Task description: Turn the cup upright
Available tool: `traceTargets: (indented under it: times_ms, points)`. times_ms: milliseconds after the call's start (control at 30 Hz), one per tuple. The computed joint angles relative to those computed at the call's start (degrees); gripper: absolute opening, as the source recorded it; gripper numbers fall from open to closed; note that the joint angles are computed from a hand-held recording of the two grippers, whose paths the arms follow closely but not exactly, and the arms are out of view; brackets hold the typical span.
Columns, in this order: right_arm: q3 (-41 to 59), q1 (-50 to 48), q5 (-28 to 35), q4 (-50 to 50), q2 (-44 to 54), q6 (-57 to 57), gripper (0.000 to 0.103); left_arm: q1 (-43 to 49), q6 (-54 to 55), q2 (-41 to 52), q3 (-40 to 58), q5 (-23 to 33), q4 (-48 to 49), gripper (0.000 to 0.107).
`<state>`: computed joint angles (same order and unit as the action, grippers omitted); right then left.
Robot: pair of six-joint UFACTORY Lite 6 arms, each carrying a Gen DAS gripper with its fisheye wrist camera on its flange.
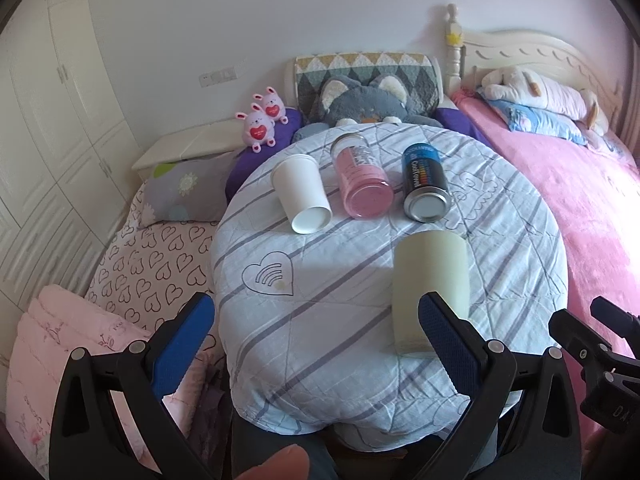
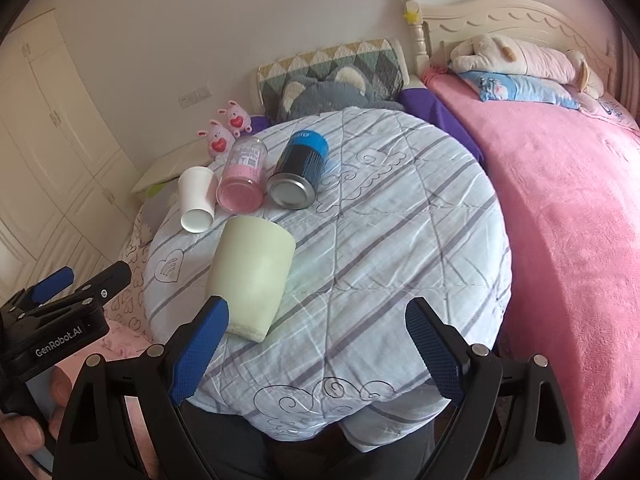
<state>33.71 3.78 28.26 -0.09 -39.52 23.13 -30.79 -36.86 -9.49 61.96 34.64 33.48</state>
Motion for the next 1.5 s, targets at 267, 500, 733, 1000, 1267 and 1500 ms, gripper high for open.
traceTargets:
  times_ms: [267,500,733,1000,1267,1500]
  points:
    - [-2.7,-10.7,1.6,16.5,-3.4,-19.2,0.091,-5.3,-2.9,1.1,1.3,2.6,1.8,0.103]
    - [-4.4,-17.7,3.3,26.5,-4.2,-31.2,0.091,-9.3,-5.8,2.6,2.6,4.2,4.1,0.103]
    - [-5.4,-24.6,5.7,34.4,-3.8,-41.9,0.091,-11.4,-6.1,4.9,4.5,5.3,3.6,0.103]
    - [-6.8,-32.0,8.1,41.6,-2.2,-52.1,0.091,-11.3,-2.5,10.7,7.9,4.8,-1.4,0.103]
    - [-6.4,-37.2,7.0,47.4,5.9,-60.8,0.091,-8.6,3.6,22.1,16.3,3.9,-7.8,0.103]
    - [-3.4,-34.7,2.5,51.8,16.7,-65.2,0.091,-6.0,10.2,33.2,25.7,5.5,-15.1,0.103]
